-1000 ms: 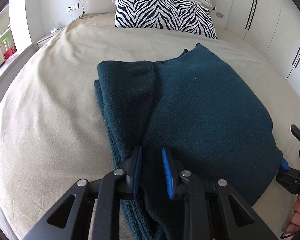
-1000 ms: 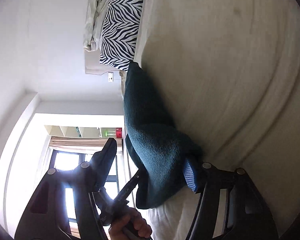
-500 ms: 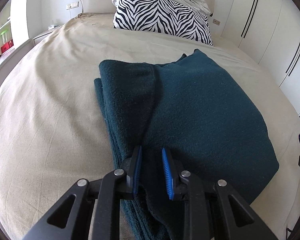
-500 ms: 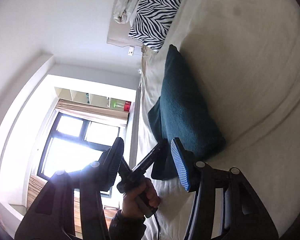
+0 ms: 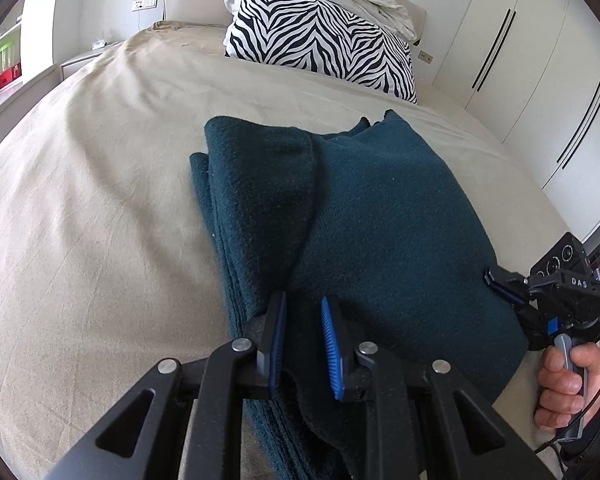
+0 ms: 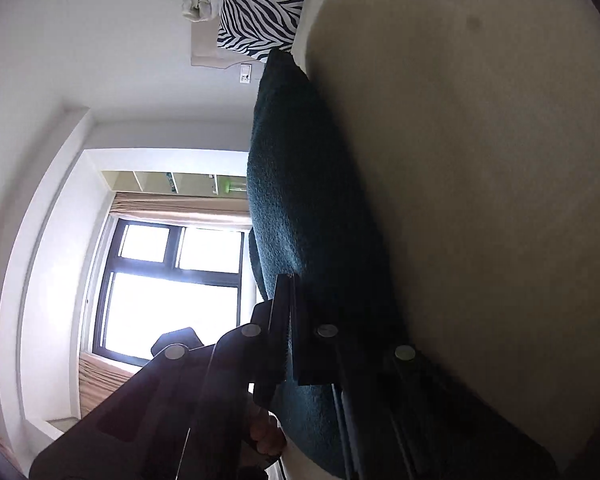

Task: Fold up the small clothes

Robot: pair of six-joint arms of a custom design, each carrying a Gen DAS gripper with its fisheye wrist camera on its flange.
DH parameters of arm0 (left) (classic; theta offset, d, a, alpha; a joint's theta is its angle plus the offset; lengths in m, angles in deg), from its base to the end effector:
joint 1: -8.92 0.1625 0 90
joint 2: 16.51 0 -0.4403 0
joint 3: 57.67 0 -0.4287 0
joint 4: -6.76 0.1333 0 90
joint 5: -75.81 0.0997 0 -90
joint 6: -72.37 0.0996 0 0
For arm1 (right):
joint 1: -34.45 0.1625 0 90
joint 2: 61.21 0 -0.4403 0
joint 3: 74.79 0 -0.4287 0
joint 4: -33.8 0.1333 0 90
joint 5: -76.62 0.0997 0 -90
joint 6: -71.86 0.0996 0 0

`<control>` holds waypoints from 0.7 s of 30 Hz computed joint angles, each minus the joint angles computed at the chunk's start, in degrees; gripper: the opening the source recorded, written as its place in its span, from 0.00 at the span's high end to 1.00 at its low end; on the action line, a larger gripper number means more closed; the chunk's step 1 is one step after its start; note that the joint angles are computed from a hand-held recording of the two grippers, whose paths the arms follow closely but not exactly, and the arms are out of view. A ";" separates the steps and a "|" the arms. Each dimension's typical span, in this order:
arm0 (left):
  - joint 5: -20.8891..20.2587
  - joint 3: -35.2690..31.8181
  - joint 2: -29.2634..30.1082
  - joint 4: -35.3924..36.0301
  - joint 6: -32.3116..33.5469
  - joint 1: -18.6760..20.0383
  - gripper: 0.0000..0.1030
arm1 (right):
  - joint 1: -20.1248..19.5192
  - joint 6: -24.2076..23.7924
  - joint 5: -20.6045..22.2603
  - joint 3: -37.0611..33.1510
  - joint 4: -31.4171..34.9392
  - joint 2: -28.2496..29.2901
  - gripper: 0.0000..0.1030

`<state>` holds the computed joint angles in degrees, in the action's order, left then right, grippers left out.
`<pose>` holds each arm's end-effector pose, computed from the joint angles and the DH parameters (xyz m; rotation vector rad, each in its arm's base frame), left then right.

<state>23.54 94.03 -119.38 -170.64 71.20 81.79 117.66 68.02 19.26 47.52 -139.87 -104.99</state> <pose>0.0940 -0.3546 0.2696 0.0496 2.4466 -0.9714 0.1254 -0.5285 -0.0276 0.0325 2.5765 -0.1850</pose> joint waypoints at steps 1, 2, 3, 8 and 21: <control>-2.21 -0.19 -1.29 0.71 -1.15 0.95 0.79 | 0.95 0.26 -3.07 0.68 0.35 -1.42 1.00; -3.17 -0.25 -2.88 2.09 -2.90 1.18 0.79 | 2.13 0.08 -6.11 1.22 0.82 -2.89 0.99; -2.59 0.14 -4.63 3.29 -4.59 0.32 0.79 | 3.19 -0.60 -7.81 1.66 0.93 -4.08 0.95; 3.99 4.26 -12.77 7.56 -9.46 -9.08 0.76 | 8.47 -4.68 -7.89 2.44 2.47 -7.36 0.76; 17.22 7.18 -3.31 8.82 -9.52 -12.04 0.80 | 9.31 -7.94 -16.20 3.51 9.00 -8.57 0.48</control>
<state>40.77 101.21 -122.69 -161.81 61.69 69.75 126.96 60.08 3.06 51.03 -130.87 -113.56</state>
